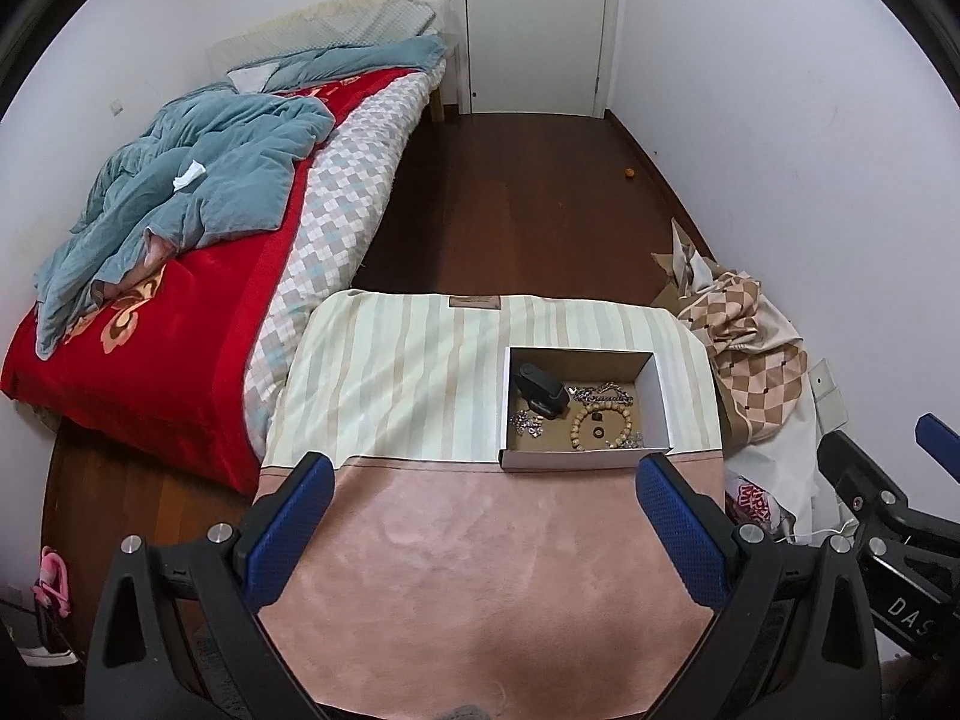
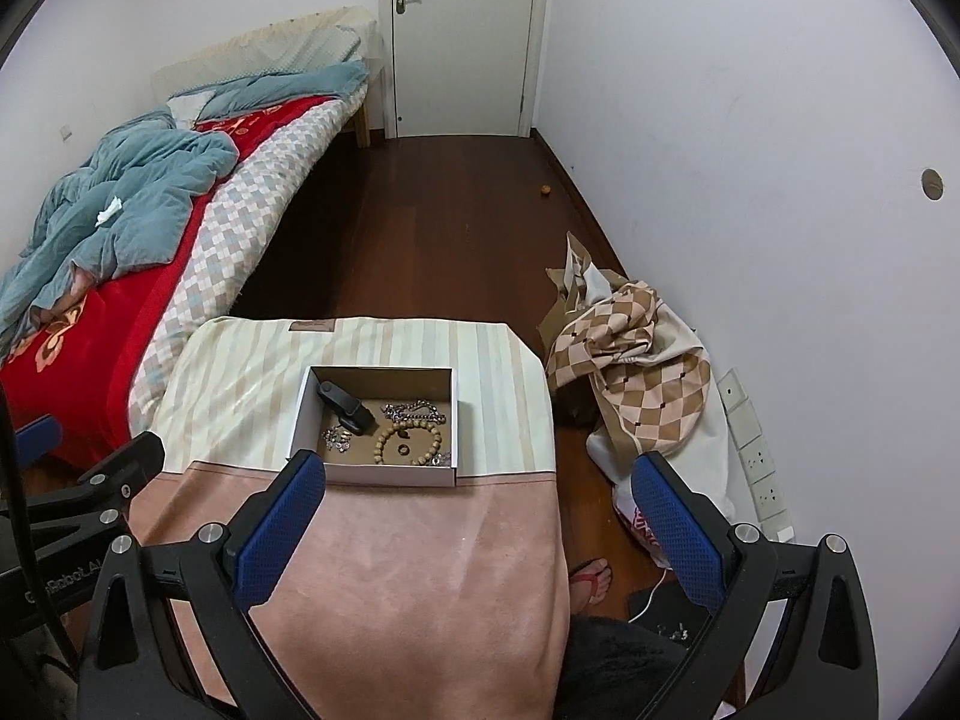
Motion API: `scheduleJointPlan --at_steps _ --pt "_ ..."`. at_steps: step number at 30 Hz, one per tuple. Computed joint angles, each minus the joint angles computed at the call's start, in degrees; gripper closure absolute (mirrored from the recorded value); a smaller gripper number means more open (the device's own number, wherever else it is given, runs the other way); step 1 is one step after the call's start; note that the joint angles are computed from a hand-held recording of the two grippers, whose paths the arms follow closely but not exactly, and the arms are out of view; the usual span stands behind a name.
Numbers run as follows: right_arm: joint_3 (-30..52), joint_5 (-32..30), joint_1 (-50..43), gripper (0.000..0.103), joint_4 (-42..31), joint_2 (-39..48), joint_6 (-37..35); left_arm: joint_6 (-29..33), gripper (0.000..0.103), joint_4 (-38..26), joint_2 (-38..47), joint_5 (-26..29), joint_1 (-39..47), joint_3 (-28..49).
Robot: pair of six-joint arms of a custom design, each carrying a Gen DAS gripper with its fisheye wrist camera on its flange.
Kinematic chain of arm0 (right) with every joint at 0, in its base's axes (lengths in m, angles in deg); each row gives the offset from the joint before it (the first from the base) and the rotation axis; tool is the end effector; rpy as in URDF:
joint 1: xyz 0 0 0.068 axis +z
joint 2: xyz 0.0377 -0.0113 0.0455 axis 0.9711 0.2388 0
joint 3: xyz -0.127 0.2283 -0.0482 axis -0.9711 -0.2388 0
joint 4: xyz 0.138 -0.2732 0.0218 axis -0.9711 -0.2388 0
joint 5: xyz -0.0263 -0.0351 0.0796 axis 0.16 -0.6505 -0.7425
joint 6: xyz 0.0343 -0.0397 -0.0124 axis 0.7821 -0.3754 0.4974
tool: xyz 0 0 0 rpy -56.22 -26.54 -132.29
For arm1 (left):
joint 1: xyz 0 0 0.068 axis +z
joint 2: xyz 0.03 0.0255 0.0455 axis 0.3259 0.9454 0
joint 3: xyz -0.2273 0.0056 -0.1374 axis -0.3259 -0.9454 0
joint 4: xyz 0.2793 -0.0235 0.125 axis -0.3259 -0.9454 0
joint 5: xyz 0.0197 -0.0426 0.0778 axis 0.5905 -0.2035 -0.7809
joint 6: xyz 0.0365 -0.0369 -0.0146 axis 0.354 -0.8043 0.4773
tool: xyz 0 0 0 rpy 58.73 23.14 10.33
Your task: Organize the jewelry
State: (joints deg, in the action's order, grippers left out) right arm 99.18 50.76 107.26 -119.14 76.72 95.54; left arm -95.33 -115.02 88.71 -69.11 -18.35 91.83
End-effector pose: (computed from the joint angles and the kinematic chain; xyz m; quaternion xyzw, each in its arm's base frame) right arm 0.2132 0.1221 0.3928 -0.1863 0.9318 0.0269 0.3102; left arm 0.1477 -0.0910 0.3660 -0.2170 0.9337 0.0592 0.2784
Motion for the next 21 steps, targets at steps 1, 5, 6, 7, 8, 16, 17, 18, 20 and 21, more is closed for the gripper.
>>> scheduleJointPlan --at_steps 1,5,6,7,8,16,17,18,20,21 --pt "0.0 0.0 -0.1 0.000 0.1 0.2 -0.1 0.2 0.000 0.3 0.0 0.2 0.2 0.0" --pt "0.5 0.0 -0.1 0.000 -0.2 0.5 -0.1 0.6 0.000 0.6 0.1 0.3 0.5 0.1" --pt "0.5 0.1 -0.1 0.000 -0.2 0.6 -0.2 0.8 0.000 0.7 0.2 0.3 0.6 0.1" --pt "0.5 0.1 -0.1 0.000 -0.3 0.7 -0.3 1.0 0.000 0.9 0.2 0.4 0.8 0.2" --pt "0.5 0.0 -0.3 0.000 -0.4 0.6 -0.4 1.0 0.000 1.0 0.2 0.4 0.8 0.2" --pt "0.3 0.0 -0.5 0.000 -0.3 0.4 -0.9 0.4 0.000 1.0 0.0 0.1 0.4 -0.1" --pt "0.2 0.1 -0.2 0.000 -0.5 0.3 -0.7 0.2 0.000 0.8 0.1 0.0 0.4 -0.1" --pt "0.1 0.1 -0.2 0.000 -0.5 0.1 -0.8 0.1 0.000 0.8 0.0 0.1 0.3 -0.2" --pt "0.2 0.2 -0.1 0.000 -0.5 0.2 -0.6 -0.1 0.000 0.7 0.1 -0.1 0.1 -0.1" --pt "0.1 0.2 0.0 0.000 -0.5 0.2 -0.6 0.1 0.000 0.8 0.0 -0.1 0.2 -0.2"
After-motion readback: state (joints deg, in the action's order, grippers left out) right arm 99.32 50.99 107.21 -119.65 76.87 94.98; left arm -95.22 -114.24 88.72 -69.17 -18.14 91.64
